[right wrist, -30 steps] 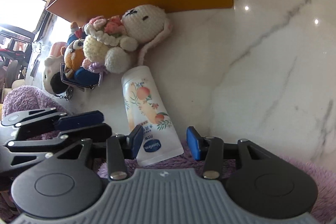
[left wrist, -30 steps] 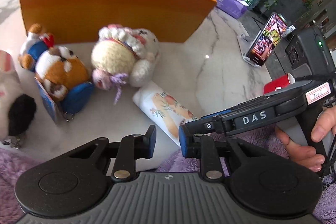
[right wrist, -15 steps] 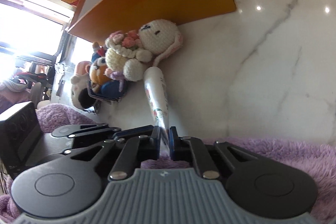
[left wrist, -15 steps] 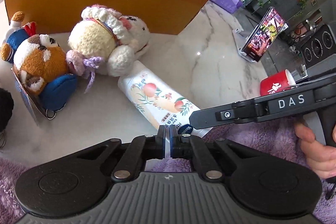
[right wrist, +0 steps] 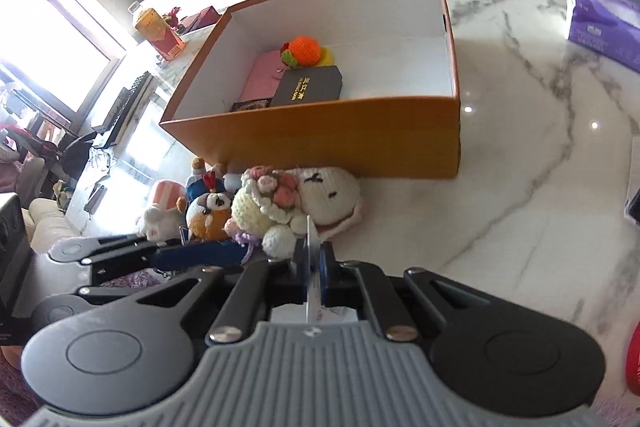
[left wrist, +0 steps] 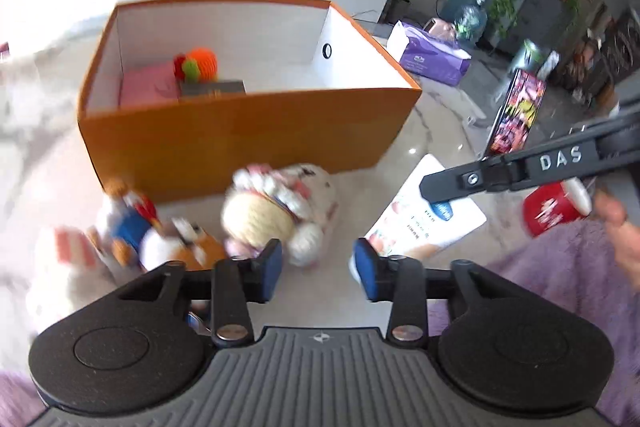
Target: Organize objects
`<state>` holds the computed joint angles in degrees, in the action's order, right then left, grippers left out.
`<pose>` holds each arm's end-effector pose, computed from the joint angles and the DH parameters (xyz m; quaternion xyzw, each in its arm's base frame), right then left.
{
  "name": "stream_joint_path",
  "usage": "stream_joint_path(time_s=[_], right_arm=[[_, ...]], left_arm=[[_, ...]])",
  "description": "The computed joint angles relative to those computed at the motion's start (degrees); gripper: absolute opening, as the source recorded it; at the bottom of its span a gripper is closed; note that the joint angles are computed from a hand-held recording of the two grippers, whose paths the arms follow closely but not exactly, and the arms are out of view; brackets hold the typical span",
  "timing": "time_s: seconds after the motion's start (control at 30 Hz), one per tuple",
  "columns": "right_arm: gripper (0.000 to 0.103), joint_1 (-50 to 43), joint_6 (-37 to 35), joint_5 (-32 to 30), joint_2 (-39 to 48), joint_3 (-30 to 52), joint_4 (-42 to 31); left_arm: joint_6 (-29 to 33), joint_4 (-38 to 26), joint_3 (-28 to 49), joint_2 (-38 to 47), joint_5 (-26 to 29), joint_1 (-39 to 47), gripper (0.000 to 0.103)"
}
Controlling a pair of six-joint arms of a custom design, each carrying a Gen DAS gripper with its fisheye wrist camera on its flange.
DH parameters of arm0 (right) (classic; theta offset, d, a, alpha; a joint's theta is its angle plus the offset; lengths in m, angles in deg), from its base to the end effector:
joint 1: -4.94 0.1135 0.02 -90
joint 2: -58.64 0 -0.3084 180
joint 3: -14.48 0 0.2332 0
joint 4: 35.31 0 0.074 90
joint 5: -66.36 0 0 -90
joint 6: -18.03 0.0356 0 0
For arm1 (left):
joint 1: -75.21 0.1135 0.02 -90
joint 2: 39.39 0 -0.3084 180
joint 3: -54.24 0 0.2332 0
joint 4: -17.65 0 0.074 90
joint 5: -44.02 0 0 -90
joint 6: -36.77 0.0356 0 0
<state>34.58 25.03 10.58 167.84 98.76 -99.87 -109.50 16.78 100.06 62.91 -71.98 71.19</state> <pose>0.3001 0.1477 0.2031 0.5311 0.7946 -0.1282 0.2648 0.2721 -0.0035 0.1312 -0.4685 0.8117 0.0491 0.3453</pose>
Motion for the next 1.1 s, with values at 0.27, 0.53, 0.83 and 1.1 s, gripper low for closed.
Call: stream_joint_path(time_s=[0.27, 0.53, 0.83, 1.1], right_arm=[[0.004, -4.2, -5.03, -0.06, 3.33, 2.54, -4.15], [0.013, -5.41, -6.83, 1.97, 4.42, 1.99, -2.19], [0.029, -4.61, -6.04, 1.43, 6.05, 3.35, -3.08], [0.011, -4.86, -5.14, 0.53, 8.12, 4.73, -5.43]], left_arm=[[18.32, -4.0, 4.65, 4.76, 2.87, 6.54, 0.059], [22.39, 4.01, 2.49, 7.61, 10.97, 12.63, 0.061], [23.78, 9.05, 2.42, 10.57, 17.45, 15.44, 0.069], [22.73, 8.44, 4.62, 12.22, 17.44, 14.46, 0.08]])
